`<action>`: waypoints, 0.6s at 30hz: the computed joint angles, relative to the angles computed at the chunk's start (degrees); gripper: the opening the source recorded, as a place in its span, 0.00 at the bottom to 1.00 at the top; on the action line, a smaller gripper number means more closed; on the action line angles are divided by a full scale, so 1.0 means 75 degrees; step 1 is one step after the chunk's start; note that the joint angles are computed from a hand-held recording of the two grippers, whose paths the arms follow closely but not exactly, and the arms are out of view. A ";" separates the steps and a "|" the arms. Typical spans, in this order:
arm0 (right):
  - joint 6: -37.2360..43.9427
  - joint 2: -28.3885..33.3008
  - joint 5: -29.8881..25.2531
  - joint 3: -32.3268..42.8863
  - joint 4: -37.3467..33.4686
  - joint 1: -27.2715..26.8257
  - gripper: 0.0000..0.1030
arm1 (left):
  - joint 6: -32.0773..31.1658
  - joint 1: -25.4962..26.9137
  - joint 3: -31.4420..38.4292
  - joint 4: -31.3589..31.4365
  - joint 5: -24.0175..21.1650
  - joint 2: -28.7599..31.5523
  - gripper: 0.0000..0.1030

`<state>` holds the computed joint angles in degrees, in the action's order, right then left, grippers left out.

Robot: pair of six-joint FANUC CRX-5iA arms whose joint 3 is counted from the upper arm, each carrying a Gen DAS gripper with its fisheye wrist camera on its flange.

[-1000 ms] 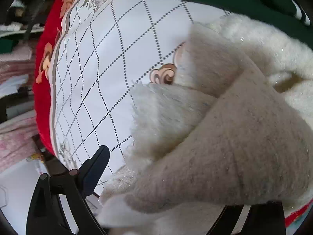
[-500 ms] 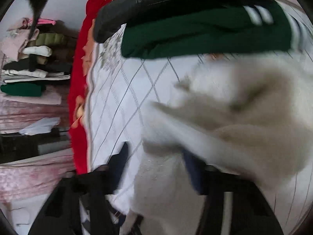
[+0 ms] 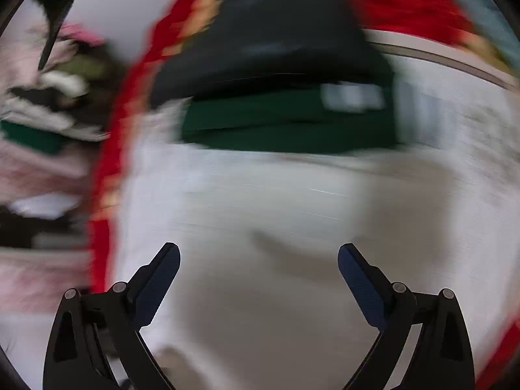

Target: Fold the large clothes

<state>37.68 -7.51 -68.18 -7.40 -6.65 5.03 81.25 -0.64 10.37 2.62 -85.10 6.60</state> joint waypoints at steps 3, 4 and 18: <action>-0.0147 -0.0402 -0.0087 -0.0900 -0.0490 -0.0846 0.96 | 0.0054 -0.0162 -0.0225 0.0177 0.0130 0.0020 0.94; 0.0028 -0.0387 0.0165 -0.1202 -0.0871 -0.1239 0.96 | 0.0198 -0.0366 -0.0115 0.0146 0.0135 0.0185 0.94; 0.1030 -0.1658 0.1559 -0.2317 -0.3974 -0.3065 0.24 | 0.1247 -0.0776 -0.0297 -0.0738 0.0171 -0.0525 0.96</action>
